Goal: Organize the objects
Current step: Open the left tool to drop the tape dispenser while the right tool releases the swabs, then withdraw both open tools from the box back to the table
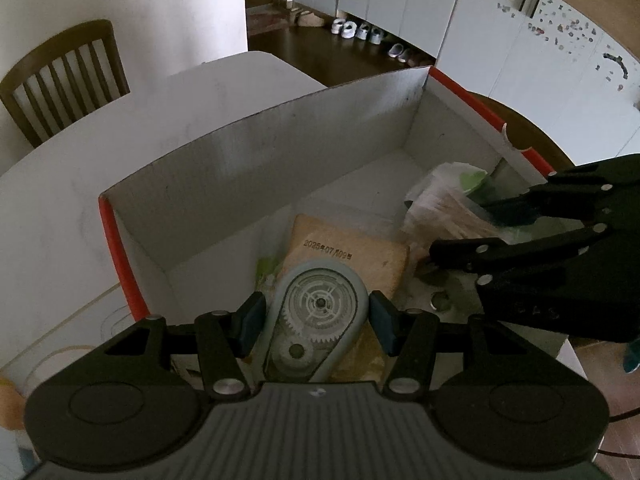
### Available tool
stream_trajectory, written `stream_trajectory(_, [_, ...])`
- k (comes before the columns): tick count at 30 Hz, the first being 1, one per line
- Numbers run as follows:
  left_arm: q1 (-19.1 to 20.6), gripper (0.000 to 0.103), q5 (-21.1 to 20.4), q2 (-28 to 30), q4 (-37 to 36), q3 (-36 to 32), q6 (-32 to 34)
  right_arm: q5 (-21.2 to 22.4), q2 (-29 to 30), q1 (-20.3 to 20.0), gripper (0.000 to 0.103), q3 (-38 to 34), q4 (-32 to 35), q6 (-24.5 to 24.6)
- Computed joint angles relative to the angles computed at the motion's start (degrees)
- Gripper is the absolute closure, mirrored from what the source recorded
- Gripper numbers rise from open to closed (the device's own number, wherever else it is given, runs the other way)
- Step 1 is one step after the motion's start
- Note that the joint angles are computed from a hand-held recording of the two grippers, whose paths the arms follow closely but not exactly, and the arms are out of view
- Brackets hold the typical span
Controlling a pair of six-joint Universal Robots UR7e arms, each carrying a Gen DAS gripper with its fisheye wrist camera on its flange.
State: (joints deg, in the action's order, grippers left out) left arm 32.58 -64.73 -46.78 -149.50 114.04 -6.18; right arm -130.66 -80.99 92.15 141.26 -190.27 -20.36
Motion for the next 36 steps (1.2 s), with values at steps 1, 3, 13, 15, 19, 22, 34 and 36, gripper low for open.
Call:
stream_trajectory(1, [0.0, 0.048, 0.0, 0.0, -0.1, 0.0, 0.1, 0.1, -0.1, 0.1, 0.061, -0.1, 0.3, 0.3])
stream_trajectory(3, [0.1, 0.045, -0.2, -0.1, -0.4, 0.1, -0.1, 0.3, -0.7, 0.1, 0.058, 0.1, 0.4, 0.1])
stream_trajectory(13, [-0.6, 0.036, -0.8, -2.9, -4.7, 2.8, -0.2, 1.2, -3.9, 1.3, 0.047, 1.5, 0.9, 0.1])
stream_trajectory(15, [-0.8, 0.036, -0.7, -3.5, -4.9, 3.2, -0.5, 1.1, -4.5, 1.7, 0.047, 1.8, 1.2, 0.3])
stream_trajectory(19, [-1.5, 0.036, -0.4, -5.6, -5.2, 4.6, -0.8, 0.8, -6.3, 3.5, 0.046, 2.7, 1.6, 0.8])
stream_trajectory(22, [-2.2, 0.034, 0.0, -7.4, -5.9, 6.0, -0.8, 0.1, -7.5, 5.5, 0.045, 3.2, 2.1, 1.3])
stream_trajectory(34, [-4.3, 0.033, -1.7, -18.5, -9.2, 13.4, -1.3, -5.1, -6.9, 17.0, 0.044, 2.8, 4.3, 4.5])
stream_trajectory(36, [-4.4, 0.033, -1.6, -20.6, -9.1, 14.6, -2.0, -5.9, -5.9, 18.8, 0.043, 2.5, 4.8, 5.3])
